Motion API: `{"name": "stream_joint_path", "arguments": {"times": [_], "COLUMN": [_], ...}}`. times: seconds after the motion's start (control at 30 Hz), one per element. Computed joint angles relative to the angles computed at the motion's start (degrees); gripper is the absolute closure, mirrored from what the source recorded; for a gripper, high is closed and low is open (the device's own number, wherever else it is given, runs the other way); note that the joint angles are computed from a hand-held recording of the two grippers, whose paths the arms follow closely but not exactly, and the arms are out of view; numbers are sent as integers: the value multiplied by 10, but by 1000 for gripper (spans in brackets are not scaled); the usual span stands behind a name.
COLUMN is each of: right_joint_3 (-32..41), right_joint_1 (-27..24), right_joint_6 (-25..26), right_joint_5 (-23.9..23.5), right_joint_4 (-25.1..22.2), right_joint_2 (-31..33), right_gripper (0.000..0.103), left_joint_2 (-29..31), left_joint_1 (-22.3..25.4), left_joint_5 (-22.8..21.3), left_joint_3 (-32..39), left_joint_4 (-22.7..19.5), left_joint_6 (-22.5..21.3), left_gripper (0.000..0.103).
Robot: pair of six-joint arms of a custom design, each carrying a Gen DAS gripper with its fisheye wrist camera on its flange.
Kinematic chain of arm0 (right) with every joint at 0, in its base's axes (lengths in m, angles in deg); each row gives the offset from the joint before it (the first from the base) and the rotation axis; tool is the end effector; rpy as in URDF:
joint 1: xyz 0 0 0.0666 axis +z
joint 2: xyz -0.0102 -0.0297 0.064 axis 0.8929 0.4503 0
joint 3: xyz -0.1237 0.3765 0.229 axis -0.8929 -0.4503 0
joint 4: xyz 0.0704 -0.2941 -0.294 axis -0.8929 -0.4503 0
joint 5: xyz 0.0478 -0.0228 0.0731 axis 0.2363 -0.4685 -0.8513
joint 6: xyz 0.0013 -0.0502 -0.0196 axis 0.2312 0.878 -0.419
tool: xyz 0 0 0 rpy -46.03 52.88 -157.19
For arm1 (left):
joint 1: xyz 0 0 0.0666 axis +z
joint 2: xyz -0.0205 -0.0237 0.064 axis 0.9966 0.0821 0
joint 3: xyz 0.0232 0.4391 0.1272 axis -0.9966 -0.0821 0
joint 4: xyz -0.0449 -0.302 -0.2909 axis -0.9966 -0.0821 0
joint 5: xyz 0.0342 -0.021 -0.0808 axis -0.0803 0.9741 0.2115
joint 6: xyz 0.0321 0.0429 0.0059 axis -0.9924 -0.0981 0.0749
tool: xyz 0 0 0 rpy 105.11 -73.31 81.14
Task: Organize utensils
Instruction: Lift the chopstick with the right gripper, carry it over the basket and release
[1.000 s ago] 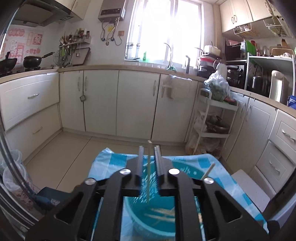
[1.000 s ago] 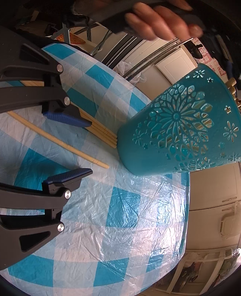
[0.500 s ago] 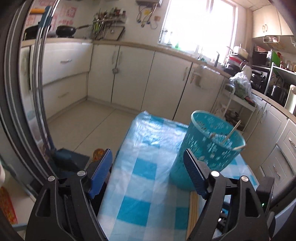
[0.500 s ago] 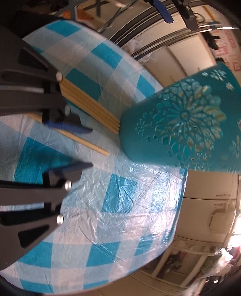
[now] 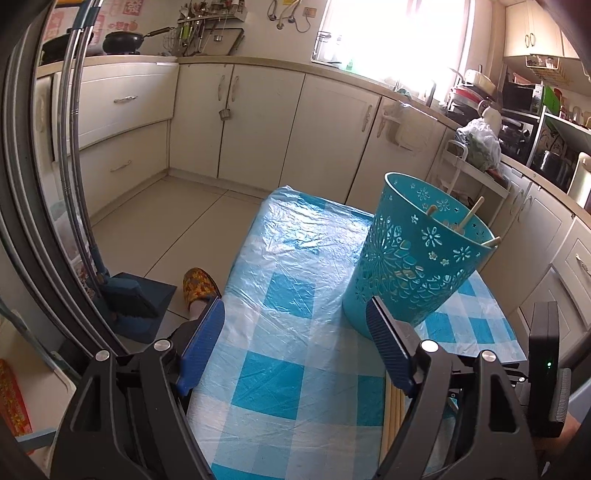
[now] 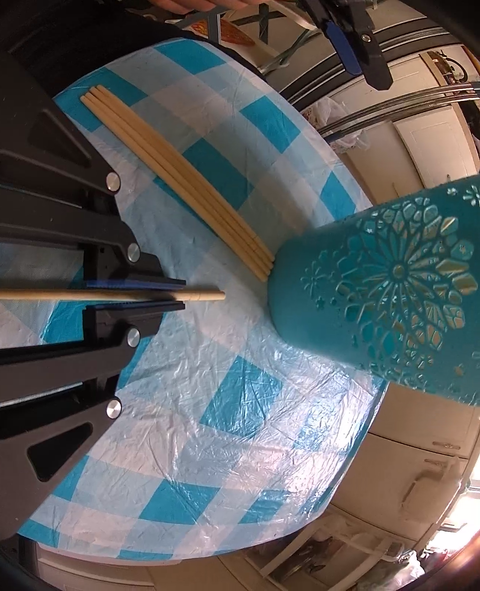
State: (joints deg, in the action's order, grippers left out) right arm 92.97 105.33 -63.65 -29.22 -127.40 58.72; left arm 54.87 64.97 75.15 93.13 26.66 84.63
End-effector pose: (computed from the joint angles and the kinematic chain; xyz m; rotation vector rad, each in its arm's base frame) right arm 0.3560 0.3142 0.4109 -0.5796 2.5725 0.1607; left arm 0.3542 -0.1247 0.4497 -0.1526 2.2124 -0.2168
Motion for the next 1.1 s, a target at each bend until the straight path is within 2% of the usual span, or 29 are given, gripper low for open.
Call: {"name": "stream_joint_path", "arguments": {"times": [0.1, 0.2, 0.47, 0.6, 0.77, 0.97, 1.1], "right_joint_3": [-10, -31, -127, -135, -118, -75, -24], "right_joint_1": [1, -3, -35, -48, -47, -52, -50], "right_joint_6": [-15, -47, -172, -201, -210, -197, -192], "right_joint_5": [2, -17, -115, -136, -145, -158, -128], "right_joint_4": [14, 36, 165, 205, 248, 276, 313], "right_joint_2": [-6, -25, -138, -170, -189, -188, -164], "right_gripper": [97, 97, 97, 97, 97, 97, 97], "left_joint_2": [1, 1, 2, 1, 1, -1, -3], "left_joint_1": [-3, -5, -10, -17, -20, -15, -15], "left_joint_5": [0, 0, 1, -3, -3, 1, 3], "left_joint_3": [1, 0, 0, 0, 2, 1, 1], "left_joint_4": [-6, -14, -38, -42, -48, -56, -60], "left_joint_6": [2, 4, 8, 5, 6, 11, 17], "left_gripper": [28, 27, 24, 23, 22, 22, 22]}}
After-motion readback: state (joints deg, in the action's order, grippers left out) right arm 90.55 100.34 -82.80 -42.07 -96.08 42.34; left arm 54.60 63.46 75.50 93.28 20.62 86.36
